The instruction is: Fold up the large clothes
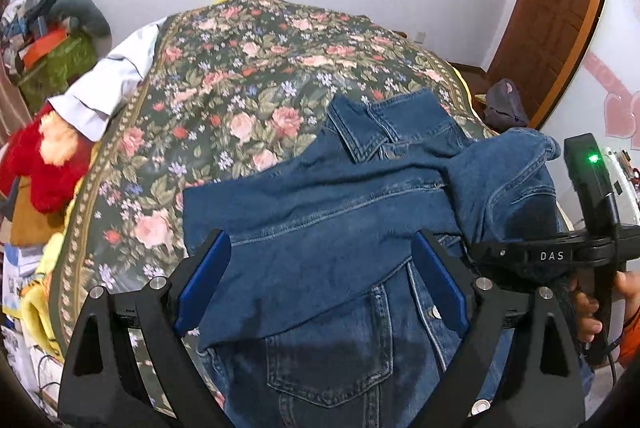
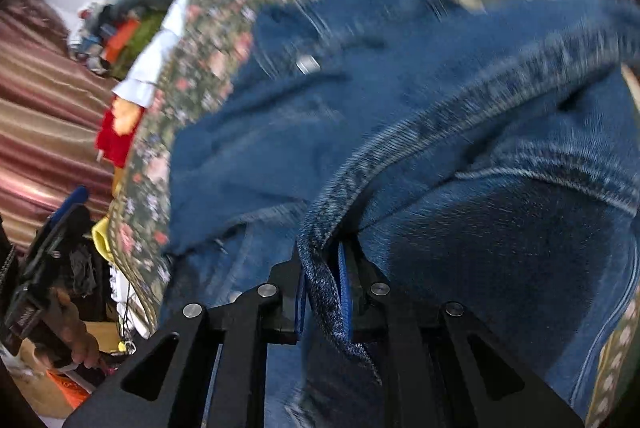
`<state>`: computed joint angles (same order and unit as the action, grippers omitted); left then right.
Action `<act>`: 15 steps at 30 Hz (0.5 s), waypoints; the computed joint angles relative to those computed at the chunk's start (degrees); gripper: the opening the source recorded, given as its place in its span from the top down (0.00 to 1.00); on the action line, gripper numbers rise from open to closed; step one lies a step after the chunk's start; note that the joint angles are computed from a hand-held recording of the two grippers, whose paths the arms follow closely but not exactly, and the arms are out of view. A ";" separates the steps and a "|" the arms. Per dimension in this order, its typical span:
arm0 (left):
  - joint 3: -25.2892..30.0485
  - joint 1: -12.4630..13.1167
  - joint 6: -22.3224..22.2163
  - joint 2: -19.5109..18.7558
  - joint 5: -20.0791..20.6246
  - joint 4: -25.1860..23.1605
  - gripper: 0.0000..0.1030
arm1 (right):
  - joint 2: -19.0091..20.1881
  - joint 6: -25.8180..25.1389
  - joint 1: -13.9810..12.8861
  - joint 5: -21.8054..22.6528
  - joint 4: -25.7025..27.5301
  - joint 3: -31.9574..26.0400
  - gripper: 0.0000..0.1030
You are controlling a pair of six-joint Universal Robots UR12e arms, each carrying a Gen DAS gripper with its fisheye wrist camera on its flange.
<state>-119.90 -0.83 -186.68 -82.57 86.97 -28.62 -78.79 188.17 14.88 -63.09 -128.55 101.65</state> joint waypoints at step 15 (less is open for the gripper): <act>6.18 -6.60 3.71 -3.85 0.42 -2.09 0.11 | -8.54 -12.10 -2.38 -2.08 1.53 3.35 0.89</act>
